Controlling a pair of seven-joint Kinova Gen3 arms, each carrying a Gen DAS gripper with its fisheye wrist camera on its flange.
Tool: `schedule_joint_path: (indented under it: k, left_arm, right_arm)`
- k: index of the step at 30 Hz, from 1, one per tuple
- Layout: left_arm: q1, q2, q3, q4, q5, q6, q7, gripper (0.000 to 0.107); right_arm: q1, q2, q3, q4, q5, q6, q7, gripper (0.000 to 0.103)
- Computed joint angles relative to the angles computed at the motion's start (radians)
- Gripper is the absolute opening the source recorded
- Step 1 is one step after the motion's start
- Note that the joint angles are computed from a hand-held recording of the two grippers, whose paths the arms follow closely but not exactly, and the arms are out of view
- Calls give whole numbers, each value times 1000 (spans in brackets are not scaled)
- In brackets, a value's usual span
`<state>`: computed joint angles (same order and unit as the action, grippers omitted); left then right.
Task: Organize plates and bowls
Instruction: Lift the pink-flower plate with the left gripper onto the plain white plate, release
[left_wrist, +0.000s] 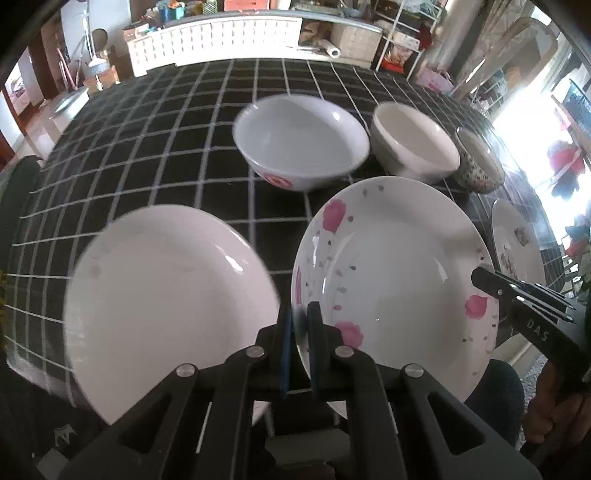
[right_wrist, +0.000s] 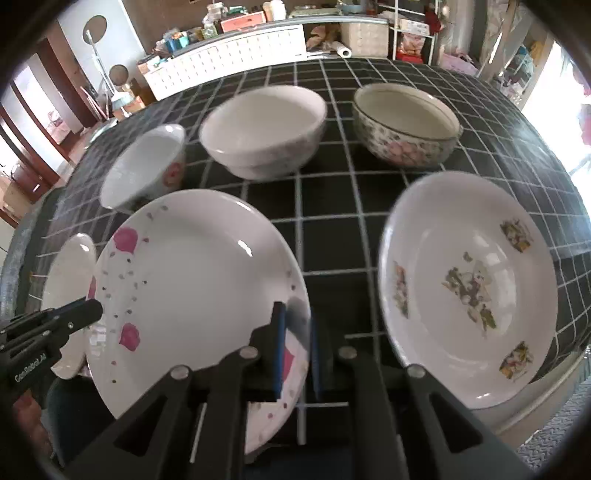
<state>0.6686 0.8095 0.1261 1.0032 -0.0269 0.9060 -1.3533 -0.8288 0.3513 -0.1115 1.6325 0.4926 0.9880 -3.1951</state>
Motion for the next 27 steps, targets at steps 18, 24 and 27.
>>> schedule_joint_path:
  k: [18, 24, 27]
  left_arm:
    - [-132, -169, -56, 256, -52, -63, 95, 7]
    - [-162, -169, -56, 269, -65, -59, 125, 7]
    - [-171, -148, -55, 248, -69, -50, 129, 7]
  right_arm:
    - [2, 212, 22, -349, -124, -46, 287, 15]
    - [-16, 304, 54, -509, -172, 16, 401, 15]
    - [-17, 343, 67, -565, -196, 41, 441, 15]
